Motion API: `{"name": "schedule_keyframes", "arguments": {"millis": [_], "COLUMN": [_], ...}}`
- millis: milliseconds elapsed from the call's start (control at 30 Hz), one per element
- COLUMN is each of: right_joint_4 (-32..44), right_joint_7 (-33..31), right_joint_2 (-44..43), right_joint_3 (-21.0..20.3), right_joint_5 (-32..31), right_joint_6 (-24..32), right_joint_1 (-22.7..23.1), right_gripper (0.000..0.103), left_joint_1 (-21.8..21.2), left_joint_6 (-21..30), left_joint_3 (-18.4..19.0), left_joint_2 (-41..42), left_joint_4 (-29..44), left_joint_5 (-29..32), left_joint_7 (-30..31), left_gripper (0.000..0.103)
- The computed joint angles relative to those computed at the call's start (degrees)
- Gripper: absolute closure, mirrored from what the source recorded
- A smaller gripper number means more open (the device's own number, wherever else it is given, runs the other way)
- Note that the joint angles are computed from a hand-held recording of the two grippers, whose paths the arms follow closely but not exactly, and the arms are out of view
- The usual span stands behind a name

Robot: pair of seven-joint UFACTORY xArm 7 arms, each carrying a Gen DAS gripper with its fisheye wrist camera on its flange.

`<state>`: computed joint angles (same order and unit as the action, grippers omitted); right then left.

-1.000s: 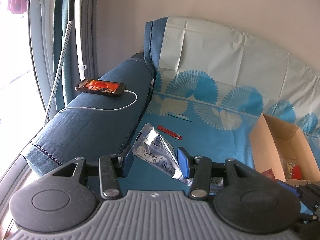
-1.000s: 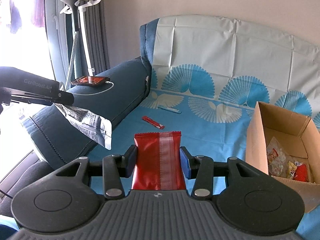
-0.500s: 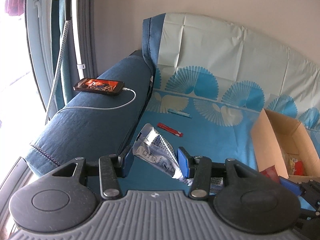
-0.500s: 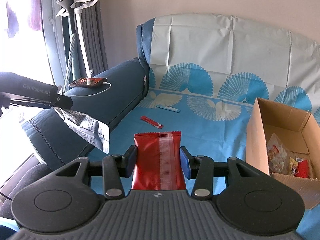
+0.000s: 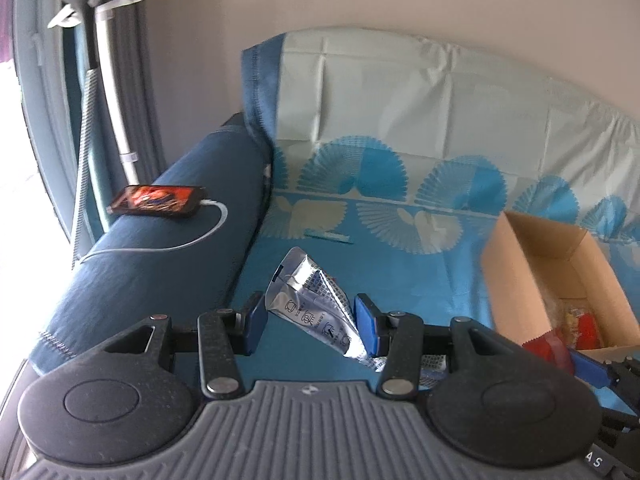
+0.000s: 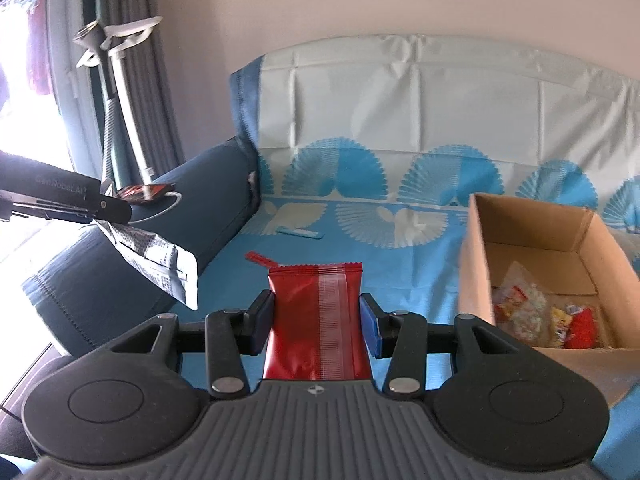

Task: Organize snacks
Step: 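Lift and carry the red pack and silver wrapper with both tools toward the box, then open both tools to drop the red pack and silver wrapper into the box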

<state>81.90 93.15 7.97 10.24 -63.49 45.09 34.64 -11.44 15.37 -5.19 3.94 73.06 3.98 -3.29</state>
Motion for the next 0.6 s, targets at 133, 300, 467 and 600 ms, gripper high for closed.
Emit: {"name": "schedule_keyframes", "arguments": {"millis": [133, 300, 467, 600], "right_joint_4": [-4.05, -8.57, -13.57, -17.78], "right_joint_7": [2.41, 4.69, 6.02, 8.09], "right_joint_2": [-3.45, -7.53, -12.17, -16.15], "right_joint_3": [0.17, 1.79, 3.47, 4.82], "right_joint_5": [-0.41, -0.87, -0.58, -0.37], "right_joint_6": [1.26, 3.63, 5.85, 7.58], "right_joint_1": [-1.06, -3.52, -6.84, -9.85], "right_gripper": [0.055, 0.055, 0.055, 0.055], "left_joint_1": [-1.12, -2.88, -5.38, -8.47], "left_joint_6": [1.23, 3.67, 5.10, 7.20], "left_joint_3": [-1.22, -2.93, -4.55, -5.31], "left_joint_2": [1.60, 4.07, 7.64, 12.39], "left_joint_4": [2.72, 7.14, 12.57, 18.92], "left_joint_5": [-1.37, -4.58, -6.45, -5.97], "left_joint_7": [1.61, 4.68, 7.60, 8.06], "left_gripper": [0.050, 0.050, 0.050, 0.050]}}
